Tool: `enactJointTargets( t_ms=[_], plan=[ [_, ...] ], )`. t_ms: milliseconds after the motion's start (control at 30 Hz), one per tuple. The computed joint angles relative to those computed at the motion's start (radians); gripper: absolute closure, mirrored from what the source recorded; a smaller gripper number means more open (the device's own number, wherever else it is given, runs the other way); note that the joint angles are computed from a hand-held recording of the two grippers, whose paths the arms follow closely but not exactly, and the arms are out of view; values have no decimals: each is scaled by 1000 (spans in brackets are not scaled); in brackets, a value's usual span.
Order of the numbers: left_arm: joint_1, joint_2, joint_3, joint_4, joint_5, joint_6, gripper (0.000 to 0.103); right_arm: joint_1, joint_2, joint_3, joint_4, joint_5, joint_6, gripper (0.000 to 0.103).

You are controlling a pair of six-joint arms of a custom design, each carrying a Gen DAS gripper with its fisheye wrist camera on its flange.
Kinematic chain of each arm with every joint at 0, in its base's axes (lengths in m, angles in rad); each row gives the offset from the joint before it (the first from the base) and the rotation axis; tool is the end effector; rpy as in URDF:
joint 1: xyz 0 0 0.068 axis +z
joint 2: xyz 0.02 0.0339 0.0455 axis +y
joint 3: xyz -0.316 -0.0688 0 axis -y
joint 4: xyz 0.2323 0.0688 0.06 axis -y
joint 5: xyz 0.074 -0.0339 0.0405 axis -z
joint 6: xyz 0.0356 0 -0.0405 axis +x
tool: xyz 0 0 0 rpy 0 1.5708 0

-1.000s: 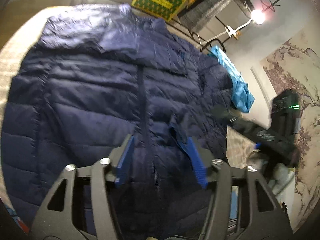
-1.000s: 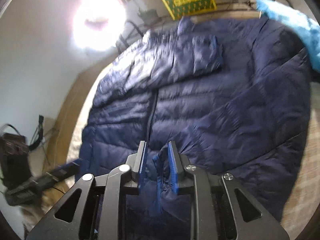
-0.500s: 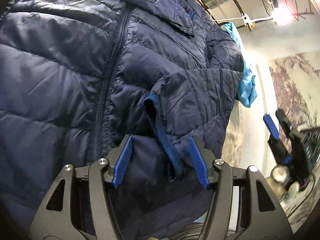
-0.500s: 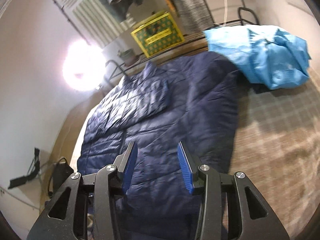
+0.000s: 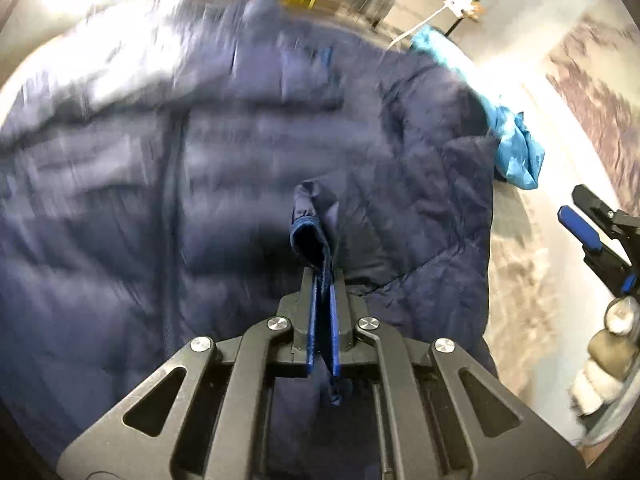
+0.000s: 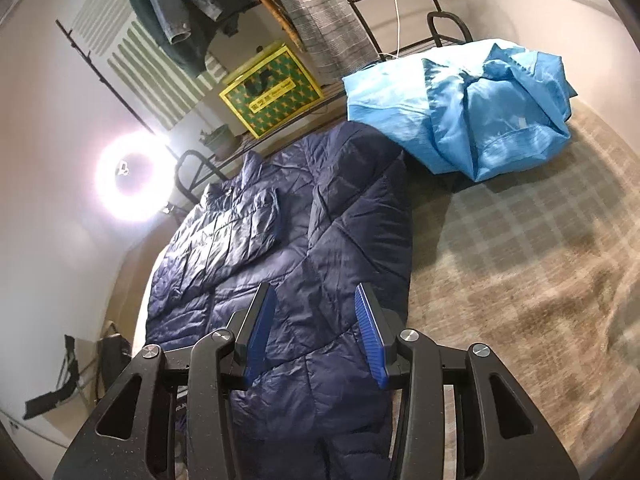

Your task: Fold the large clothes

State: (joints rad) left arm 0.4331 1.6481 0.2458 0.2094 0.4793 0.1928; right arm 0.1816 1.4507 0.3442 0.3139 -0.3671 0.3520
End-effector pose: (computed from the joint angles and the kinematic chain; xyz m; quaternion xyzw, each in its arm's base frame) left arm 0.1716 0.0613 0.1115 -0.0701 0.9526 -0.1656 0.2454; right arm 0.2092 0.0514 0.1700 0.0084 0.9123 0.2612 0.3153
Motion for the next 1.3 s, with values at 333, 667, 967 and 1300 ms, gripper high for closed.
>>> enactJointTargets(
  t_ms=[333, 667, 967, 1300],
  plan=[
    [147, 37, 288, -113, -14, 120, 100, 21, 104, 30, 41, 23, 4, 63],
    [265, 298, 586, -94, -61, 141, 100, 191, 259, 109, 33, 181, -6, 63],
    [328, 534, 847, -100, -124, 136, 100, 297, 478, 208, 7, 311, -20, 63],
    [350, 654, 1024, -120, -133, 74, 100, 331, 556, 265, -23, 395, -9, 63]
  ],
)
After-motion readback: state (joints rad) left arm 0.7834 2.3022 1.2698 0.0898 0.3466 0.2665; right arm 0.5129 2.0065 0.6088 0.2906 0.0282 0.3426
